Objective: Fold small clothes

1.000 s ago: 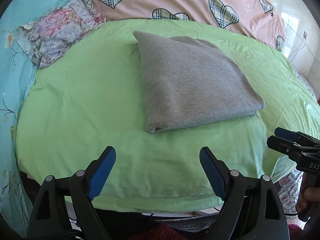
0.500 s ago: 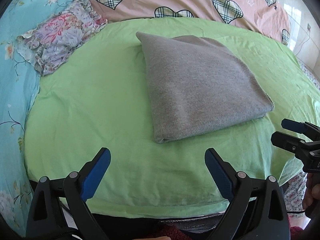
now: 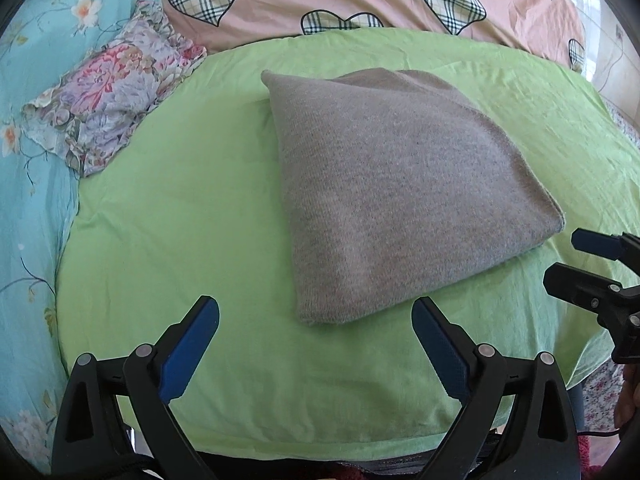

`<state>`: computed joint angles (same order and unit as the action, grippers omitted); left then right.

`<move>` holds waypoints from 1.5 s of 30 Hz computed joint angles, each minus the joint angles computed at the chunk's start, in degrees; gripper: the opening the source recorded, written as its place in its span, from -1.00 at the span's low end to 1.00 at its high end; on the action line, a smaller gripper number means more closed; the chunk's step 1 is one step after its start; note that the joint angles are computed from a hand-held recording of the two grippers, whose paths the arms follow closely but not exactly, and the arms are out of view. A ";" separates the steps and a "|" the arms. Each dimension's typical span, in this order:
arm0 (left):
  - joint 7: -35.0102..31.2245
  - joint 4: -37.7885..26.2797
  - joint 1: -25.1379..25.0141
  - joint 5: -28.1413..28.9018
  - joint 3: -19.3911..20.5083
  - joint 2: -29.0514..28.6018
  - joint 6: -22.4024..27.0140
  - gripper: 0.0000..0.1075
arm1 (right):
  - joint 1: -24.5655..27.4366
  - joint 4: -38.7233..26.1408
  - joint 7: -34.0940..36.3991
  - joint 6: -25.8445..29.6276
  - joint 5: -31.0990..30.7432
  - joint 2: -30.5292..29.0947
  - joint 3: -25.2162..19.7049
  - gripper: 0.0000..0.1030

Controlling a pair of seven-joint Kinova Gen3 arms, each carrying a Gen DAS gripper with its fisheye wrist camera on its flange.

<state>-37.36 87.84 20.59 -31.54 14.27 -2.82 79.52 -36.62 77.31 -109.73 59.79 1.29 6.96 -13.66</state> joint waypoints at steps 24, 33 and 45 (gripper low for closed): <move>-1.61 -4.50 -1.49 -1.03 -3.22 3.13 -0.10 0.84 | -1.10 -10.71 2.46 3.91 0.02 6.54 1.90 0.88; -2.21 -4.39 -1.69 -0.41 -3.69 3.23 -0.65 0.84 | -1.20 -11.60 3.20 4.57 -0.53 7.62 2.28 0.88; -1.95 -4.49 -1.59 -0.56 -3.55 3.41 -0.77 0.84 | -1.50 -12.13 3.23 4.83 -0.51 7.98 2.49 0.88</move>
